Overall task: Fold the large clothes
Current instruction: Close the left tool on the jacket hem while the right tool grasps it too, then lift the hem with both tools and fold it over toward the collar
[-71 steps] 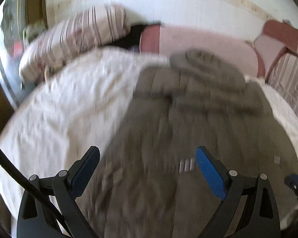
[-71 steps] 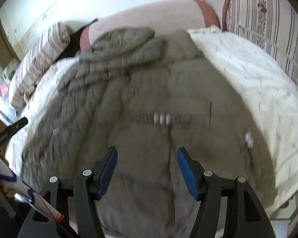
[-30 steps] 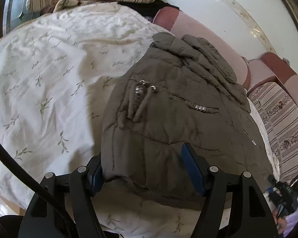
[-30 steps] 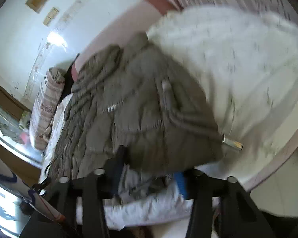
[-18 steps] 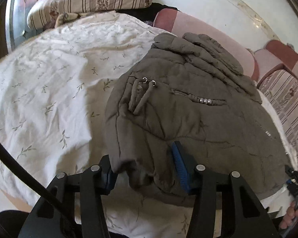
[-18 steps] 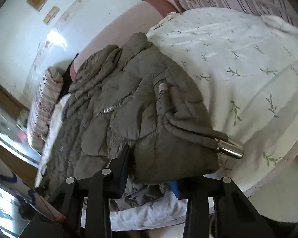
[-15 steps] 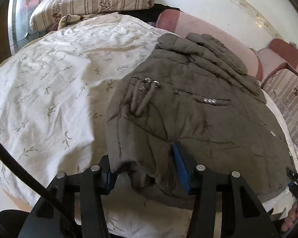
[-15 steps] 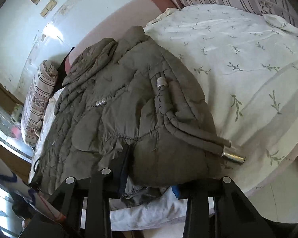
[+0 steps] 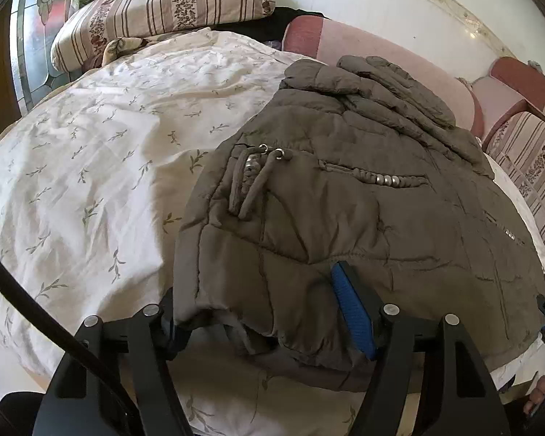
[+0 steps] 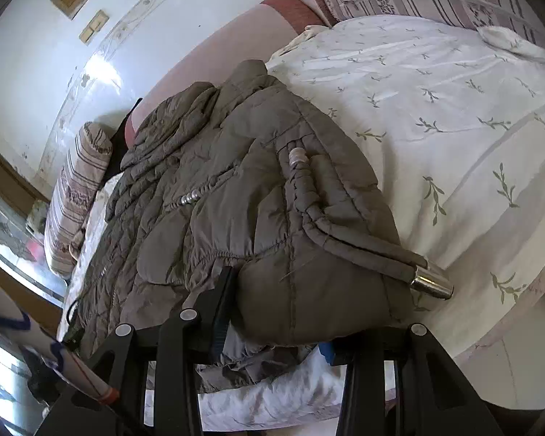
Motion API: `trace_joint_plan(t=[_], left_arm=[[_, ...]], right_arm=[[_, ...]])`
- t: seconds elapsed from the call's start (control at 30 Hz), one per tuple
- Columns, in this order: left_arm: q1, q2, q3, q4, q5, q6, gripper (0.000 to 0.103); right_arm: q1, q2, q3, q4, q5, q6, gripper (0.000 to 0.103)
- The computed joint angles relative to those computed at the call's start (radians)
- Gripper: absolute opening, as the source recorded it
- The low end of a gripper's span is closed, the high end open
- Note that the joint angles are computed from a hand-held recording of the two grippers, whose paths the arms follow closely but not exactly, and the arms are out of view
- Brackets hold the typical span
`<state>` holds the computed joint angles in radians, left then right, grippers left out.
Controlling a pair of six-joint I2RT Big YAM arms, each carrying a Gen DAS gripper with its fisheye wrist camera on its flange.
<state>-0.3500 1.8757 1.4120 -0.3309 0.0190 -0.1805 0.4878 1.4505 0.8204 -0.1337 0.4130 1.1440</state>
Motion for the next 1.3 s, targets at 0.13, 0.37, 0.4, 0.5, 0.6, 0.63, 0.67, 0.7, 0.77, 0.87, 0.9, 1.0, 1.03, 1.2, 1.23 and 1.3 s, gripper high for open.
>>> trace_joint_plan(t=[0.13,0.37,0.4,0.5,0.6,0.63,0.67,0.7,0.77,0.87,0.9,1.0,1.03,1.2,1.23,1.3], left_arm=[[-0.002,-0.001,-0.001,-0.001,-0.004,0.001,0.068],[-0.014,-0.023,-0.035,0.061,0.0,0.033,0.026],[-0.014,-0.024,-0.036,0.065,0.001,0.036,0.025],[-0.016,-0.032,-0.048,0.088,0.006,0.046,0.019],[-0.026,-0.044,-0.066,0.123,-0.02,0.073,0.016],[-0.029,-0.051,-0.073,0.136,-0.029,0.082,0.016],[-0.032,-0.057,-0.081,0.151,-0.034,0.089,0.016],[-0.032,-0.062,-0.085,0.158,-0.035,0.093,0.016],[-0.034,-0.072,-0.094,0.166,-0.036,0.098,0.016],[-0.035,-0.094,-0.114,0.178,-0.035,0.109,0.016],[-0.034,-0.102,-0.122,0.183,-0.033,0.109,0.016],[-0.031,-0.129,-0.145,0.19,-0.017,0.099,0.016],[-0.03,-0.134,-0.149,0.188,-0.013,0.095,0.016],[-0.028,-0.184,-0.193,0.187,0.008,0.095,0.016],[-0.029,-0.194,-0.202,0.187,0.01,0.093,0.016],[-0.027,-0.216,-0.22,0.185,0.016,0.092,0.015]], right_arm=[[-0.01,-0.01,-0.014,0.019,-0.028,0.017,0.043],[-0.023,-0.014,-0.001,-0.017,-0.064,0.036,0.042],[-0.022,-0.016,-0.003,-0.012,-0.059,0.032,0.028],[-0.003,-0.028,0.008,-0.016,-0.008,-0.021,0.018],[0.029,-0.032,0.043,-0.068,0.071,-0.079,0.015],[0.035,-0.036,0.051,-0.079,0.086,-0.09,0.014],[0.037,-0.043,0.049,-0.079,0.094,-0.094,0.014],[0.039,-0.049,0.047,-0.076,0.1,-0.098,0.013],[0.043,-0.066,0.045,-0.08,0.114,-0.108,0.013],[0.052,-0.09,0.039,-0.081,0.125,-0.123,0.012],[0.055,-0.098,0.036,-0.08,0.126,-0.129,0.012],[0.068,-0.124,0.028,-0.085,0.135,-0.141,0.012],[0.073,-0.133,0.024,-0.088,0.138,-0.142,0.012],[0.102,-0.184,0.008,-0.128,0.145,-0.144,0.012],[0.114,-0.198,0.005,-0.142,0.152,-0.145,0.012],[0.127,-0.222,0.0,-0.163,0.156,-0.148,0.012]])
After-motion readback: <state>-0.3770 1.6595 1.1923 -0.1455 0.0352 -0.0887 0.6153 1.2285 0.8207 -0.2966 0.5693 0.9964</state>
